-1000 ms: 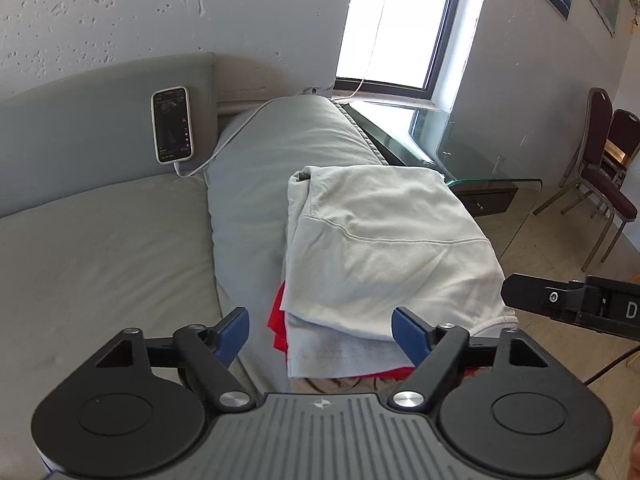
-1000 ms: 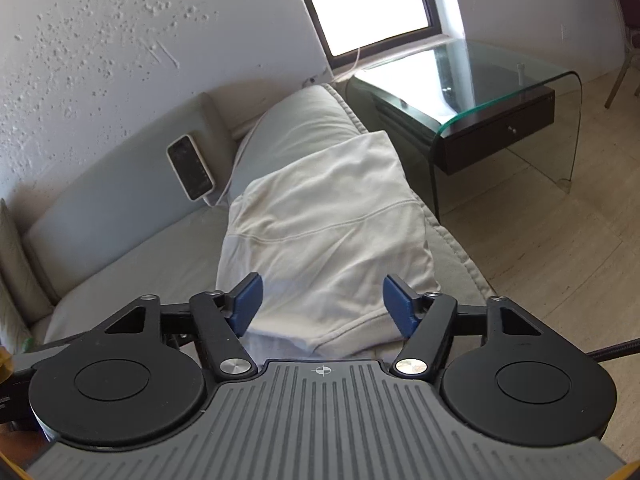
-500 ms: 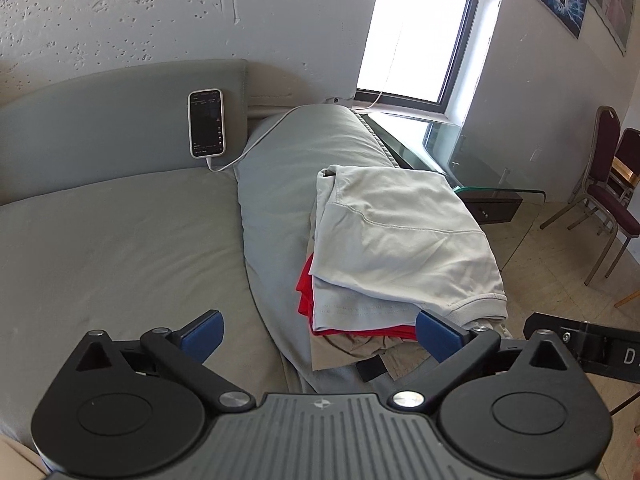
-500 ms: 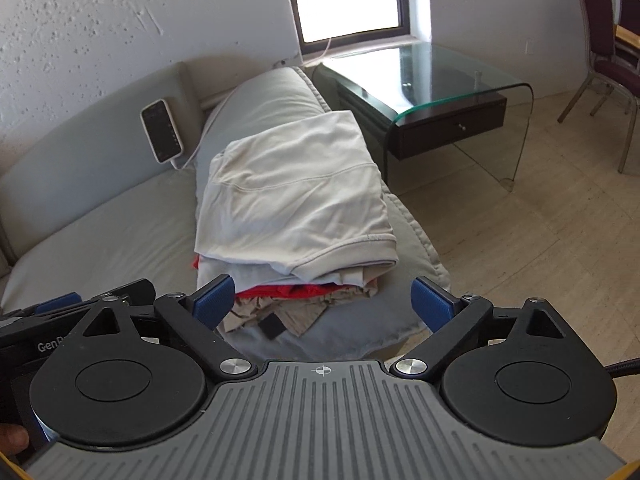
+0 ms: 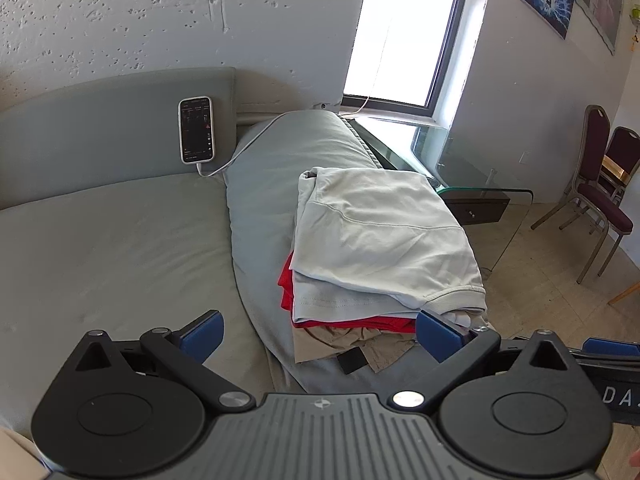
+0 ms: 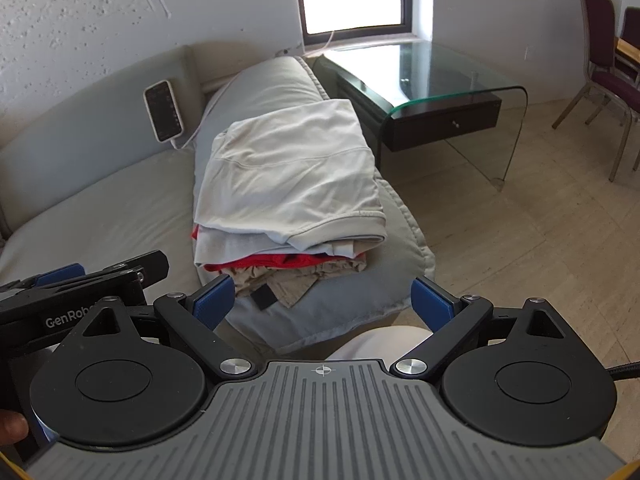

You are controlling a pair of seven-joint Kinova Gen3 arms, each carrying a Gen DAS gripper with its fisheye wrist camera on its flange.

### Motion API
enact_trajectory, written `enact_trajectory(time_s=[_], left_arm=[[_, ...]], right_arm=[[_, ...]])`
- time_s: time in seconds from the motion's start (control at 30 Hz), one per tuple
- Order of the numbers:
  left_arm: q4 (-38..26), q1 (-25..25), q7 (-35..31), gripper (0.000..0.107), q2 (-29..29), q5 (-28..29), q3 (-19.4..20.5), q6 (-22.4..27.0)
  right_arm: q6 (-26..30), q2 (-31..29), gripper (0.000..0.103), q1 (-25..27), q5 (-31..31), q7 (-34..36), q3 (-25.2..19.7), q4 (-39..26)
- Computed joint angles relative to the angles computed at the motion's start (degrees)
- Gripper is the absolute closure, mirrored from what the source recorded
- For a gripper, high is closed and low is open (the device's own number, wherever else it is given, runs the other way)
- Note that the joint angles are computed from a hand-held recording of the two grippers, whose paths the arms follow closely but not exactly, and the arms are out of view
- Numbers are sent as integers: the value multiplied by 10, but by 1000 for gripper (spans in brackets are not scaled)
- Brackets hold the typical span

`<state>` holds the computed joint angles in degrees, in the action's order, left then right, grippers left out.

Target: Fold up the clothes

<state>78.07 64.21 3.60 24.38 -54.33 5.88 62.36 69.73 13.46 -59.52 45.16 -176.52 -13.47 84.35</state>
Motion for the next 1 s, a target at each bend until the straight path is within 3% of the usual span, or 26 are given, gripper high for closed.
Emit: enact_trajectory(time_s=[1.0], left_arm=[[-39, 2, -36, 6, 27, 35, -17, -3]], right_arm=[[8, 4, 8, 3, 11, -11, 1, 14]])
